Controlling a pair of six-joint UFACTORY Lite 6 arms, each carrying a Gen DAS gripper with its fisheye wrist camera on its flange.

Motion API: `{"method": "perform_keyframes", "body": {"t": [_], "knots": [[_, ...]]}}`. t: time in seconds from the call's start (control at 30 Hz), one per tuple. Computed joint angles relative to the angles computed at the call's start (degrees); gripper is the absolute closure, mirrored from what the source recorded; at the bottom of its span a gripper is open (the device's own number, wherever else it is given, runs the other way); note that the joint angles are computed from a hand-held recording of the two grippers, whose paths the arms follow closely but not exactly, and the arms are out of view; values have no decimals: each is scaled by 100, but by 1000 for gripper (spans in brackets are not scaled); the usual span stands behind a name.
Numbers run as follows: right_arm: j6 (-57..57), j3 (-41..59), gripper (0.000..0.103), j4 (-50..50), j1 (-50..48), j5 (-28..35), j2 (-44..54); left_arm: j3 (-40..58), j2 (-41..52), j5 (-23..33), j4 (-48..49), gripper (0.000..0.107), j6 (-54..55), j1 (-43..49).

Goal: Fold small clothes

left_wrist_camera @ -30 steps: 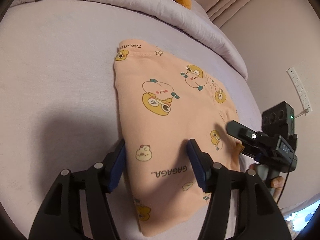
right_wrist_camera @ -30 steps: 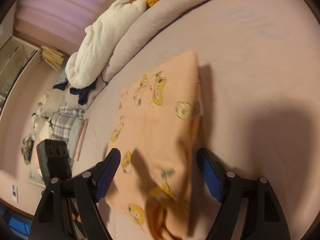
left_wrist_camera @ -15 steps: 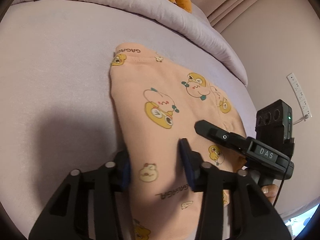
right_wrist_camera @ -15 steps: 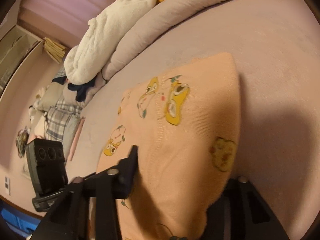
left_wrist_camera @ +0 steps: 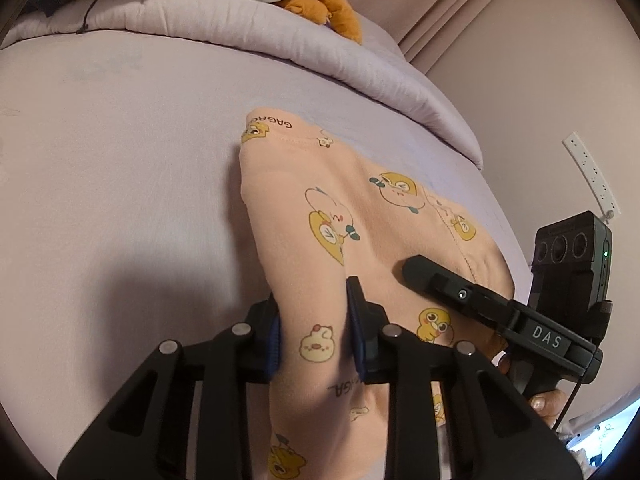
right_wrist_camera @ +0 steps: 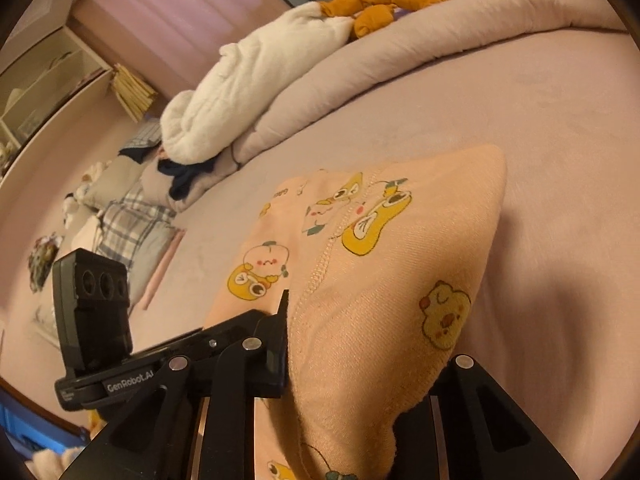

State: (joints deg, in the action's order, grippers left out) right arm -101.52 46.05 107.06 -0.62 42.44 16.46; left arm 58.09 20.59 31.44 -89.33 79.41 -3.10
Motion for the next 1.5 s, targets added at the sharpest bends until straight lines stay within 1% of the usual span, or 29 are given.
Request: {"method": "perform_keyframes", "body": {"t": [0.1, 0.27, 0.43, 0.47, 0.57, 0.6, 0.77, 0.83, 0.9, 0.97, 1.1, 1.17, 1.3, 1.5], "knots": [[-136, -595, 77, 69, -6, 84, -545, -602, -589, -10, -62, 80, 122, 37], [-120, -1510, 77, 184, 230, 86, -1610, -1206, -1266, -90, -47, 80, 179, 57], [36, -2282, 77, 298, 614, 47, -2636, -2032, -2209, 76, 137, 80, 114, 351], [61, -2404, 77, 342, 722, -10, -2820, -2073, -2282, 50, 174, 80, 71, 367], [182, -2730, 77, 400, 1026, -168, -3333, -2663, -3009, 124, 399, 80, -56, 570], [200, -2762, 77, 449, 1148, -235, -3413, -2667, -3038, 96, 395, 80, -105, 540], [323, -2998, 77, 644, 1763, -563, -3925, -3256, -3893, 401, 976, 80, -508, 1050], [303, -3043, 77, 804, 2090, -751, -4057, -3520, -4317, 547, 1281, 80, -707, 1326], [272, -3100, 77, 956, 2371, -913, -4187, -3866, -4940, 823, 1765, 79, -1005, 1746], [161, -3095, 77, 1210, 2715, -1091, -4222, -3977, -5170, 929, 1931, 80, -1079, 1955], [-219, -2986, 77, 1853, 3349, -1362, -4117, -4167, -5541, 1332, 2205, 79, -1058, 2624], [-472, -2861, 77, 2201, 3670, -1516, -4009, -4201, -5621, 1610, 2305, 80, -935, 3077], [-1011, -2550, 77, 2867, 4205, -1735, -3695, -4181, -5649, 1916, 2398, 79, -704, 3673], [-1810, -1967, 77, 3774, 4764, -1871, -3016, -3984, -5164, 2328, 2375, 80, -25, 4619]]}}
